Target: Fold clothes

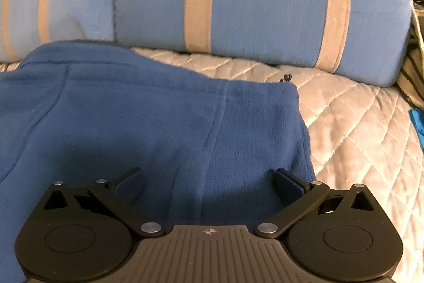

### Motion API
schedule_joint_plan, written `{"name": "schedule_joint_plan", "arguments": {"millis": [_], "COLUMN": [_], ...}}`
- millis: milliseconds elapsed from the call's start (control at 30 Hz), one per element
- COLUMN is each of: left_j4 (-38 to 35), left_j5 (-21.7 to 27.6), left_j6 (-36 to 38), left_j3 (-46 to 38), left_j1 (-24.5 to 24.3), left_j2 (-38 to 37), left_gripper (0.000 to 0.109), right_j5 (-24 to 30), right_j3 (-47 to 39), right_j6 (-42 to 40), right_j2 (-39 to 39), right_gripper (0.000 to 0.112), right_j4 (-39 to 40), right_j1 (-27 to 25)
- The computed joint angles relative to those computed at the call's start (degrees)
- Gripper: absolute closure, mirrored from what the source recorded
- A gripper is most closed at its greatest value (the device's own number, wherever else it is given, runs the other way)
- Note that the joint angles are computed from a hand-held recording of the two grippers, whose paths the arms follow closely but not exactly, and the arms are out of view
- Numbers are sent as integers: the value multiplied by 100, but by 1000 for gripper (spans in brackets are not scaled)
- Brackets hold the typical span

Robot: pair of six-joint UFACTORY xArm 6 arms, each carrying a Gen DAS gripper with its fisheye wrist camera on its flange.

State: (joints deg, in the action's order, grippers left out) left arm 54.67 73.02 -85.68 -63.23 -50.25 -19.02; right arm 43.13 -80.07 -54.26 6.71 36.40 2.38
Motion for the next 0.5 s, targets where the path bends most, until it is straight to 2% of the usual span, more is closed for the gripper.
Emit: {"name": "schedule_joint_plan", "arguments": {"millis": [133,200,367,500], "left_j4": [82,20,-107,-241], "left_j5": [300,370,531,572], "left_j6": [185,318,490,696], "left_j3": [134,239,515,667], "left_j1": [-258,-336,-642,-803], "left_j2": [-466,-736,-1295,-1568], "left_gripper": [21,21,21,21], "right_j5": [423,436,92,422], "right_j3": [-63,30,401,358], "right_j6": [-280,-564,-1637,-2168], "right_j2": [-126,-270,-741,-849], "right_gripper": [9,9,9,9], "right_j4": [-60,13,300,699], "right_j1": [-175,-261,-443,-749]}}
